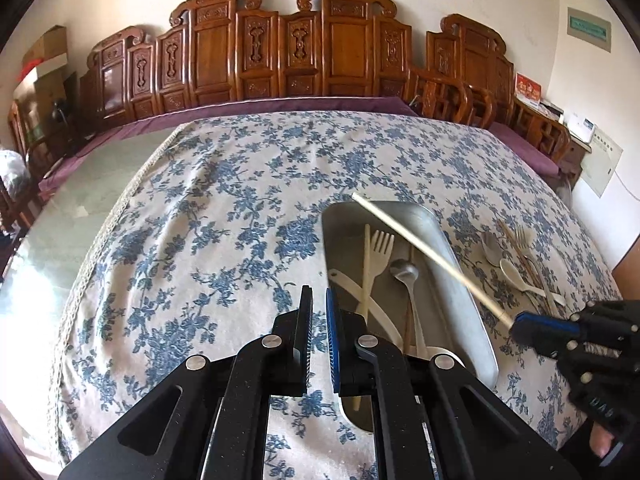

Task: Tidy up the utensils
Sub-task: 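Lower the chopstick into the tray and open the right gripper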

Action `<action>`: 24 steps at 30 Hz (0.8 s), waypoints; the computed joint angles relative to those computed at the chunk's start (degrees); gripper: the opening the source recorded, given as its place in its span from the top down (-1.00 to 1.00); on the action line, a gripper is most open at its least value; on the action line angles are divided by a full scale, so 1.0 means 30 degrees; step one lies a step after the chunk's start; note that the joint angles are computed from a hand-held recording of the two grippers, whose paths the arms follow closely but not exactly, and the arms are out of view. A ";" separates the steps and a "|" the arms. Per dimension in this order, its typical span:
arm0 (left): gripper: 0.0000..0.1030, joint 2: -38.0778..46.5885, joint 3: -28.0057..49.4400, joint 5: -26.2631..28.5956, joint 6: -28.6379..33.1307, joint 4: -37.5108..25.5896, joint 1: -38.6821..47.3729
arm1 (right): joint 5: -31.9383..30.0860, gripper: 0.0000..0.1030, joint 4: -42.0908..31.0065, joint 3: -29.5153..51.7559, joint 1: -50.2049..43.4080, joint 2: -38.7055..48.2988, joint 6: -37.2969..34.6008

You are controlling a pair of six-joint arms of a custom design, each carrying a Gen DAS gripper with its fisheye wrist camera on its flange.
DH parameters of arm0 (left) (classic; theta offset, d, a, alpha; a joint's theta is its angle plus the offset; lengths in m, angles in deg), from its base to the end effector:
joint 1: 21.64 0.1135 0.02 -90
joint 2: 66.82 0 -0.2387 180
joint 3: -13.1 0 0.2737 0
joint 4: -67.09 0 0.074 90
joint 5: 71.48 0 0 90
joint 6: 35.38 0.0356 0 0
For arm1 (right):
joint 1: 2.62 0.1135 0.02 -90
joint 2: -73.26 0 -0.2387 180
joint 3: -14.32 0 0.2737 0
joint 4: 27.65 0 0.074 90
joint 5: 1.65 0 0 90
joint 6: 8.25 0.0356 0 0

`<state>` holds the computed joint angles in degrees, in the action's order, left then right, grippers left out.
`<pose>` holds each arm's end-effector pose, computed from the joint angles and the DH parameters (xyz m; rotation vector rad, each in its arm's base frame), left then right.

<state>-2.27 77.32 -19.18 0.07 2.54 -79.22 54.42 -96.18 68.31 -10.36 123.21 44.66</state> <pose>0.1441 -0.1863 0.2350 -0.1172 2.3666 0.0136 0.1850 -0.0051 0.2221 -0.7913 2.3478 0.4837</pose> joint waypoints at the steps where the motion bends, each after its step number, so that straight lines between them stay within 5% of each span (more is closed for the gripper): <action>1: 0.89 -0.0085 -0.0023 0.0002 0.0000 -0.0014 0.0057 | 0.0228 0.88 0.0151 -0.0090 0.0373 -0.0005 0.0308; 12: 0.89 -0.0610 -0.0157 -0.0056 -0.0017 -0.0058 0.0229 | 0.2288 0.88 0.1731 -0.0845 0.3230 0.0343 0.3424; 24: 0.89 -0.0417 0.0026 -0.0098 -0.0047 -0.0011 0.0045 | 0.0622 0.83 0.1146 -0.0580 0.2332 0.0671 0.2930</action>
